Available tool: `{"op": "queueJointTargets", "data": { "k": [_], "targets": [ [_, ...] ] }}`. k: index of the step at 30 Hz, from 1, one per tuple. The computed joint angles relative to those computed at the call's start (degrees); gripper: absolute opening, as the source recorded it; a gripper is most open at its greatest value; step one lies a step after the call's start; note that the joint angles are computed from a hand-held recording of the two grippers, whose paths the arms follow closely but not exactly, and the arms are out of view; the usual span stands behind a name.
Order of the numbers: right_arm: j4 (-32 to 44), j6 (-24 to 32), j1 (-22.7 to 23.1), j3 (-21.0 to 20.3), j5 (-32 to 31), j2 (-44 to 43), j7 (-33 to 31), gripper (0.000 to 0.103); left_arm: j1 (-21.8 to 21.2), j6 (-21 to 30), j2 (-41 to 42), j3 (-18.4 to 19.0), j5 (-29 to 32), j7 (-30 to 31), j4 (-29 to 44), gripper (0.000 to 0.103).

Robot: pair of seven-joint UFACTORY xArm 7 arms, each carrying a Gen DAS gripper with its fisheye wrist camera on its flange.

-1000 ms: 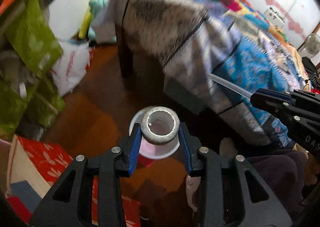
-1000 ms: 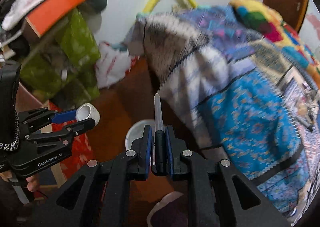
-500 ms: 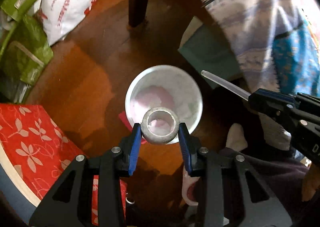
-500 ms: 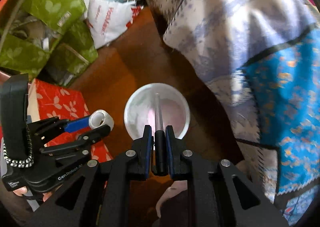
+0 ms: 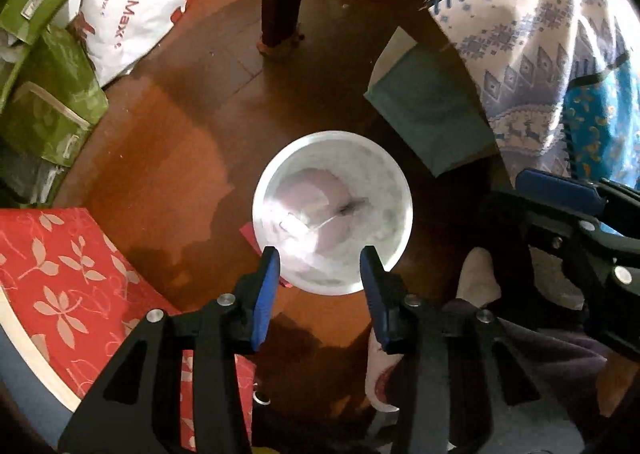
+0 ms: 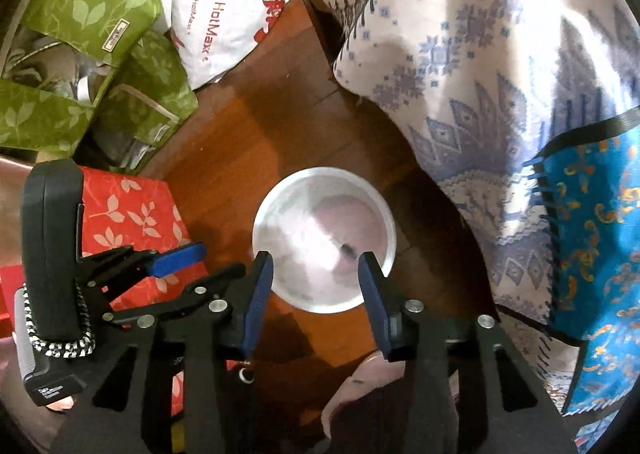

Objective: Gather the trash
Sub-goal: 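Open the left gripper to drop the tape roll into the bin, then move both tools back over the bed toward the remaining items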

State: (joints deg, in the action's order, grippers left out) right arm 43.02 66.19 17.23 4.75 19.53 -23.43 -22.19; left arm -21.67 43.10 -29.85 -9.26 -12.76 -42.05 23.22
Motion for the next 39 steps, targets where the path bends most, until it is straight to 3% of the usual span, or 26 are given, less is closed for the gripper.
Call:
{"op": "queueJointTargets", "data": {
  "k": [9, 20, 30, 39],
  "targets": [
    [-0.8, 0.8, -0.9, -1.2, -1.1, -6.2, -0.1, 0.041, 1.2, 7.6, -9.2, -3.2, 5.6, -4.2, 2.9, 0.041],
    [-0.2, 3.5, -2.7, -4.4, -2.0, -19.6, -0.9, 0.041, 1.0, 17.2, -18.0, -9.1, 11.8, -8.9, 12.3, 0.041],
    [3.8, 4.7, -5.1, -9.1, -2.6, -30.2, -3.2, 0.041, 3.3, 21.9, -16.8, -16.2, 18.5, -11.0, 26.5, 0.041],
    [10.0, 6.6, -7.5, -14.2, -3.1, -33.5, -6.1, 0.041, 6.5, 21.2, -10.0, -23.2, 24.9, -12.1, 39.6, 0.041]
  ]
}}
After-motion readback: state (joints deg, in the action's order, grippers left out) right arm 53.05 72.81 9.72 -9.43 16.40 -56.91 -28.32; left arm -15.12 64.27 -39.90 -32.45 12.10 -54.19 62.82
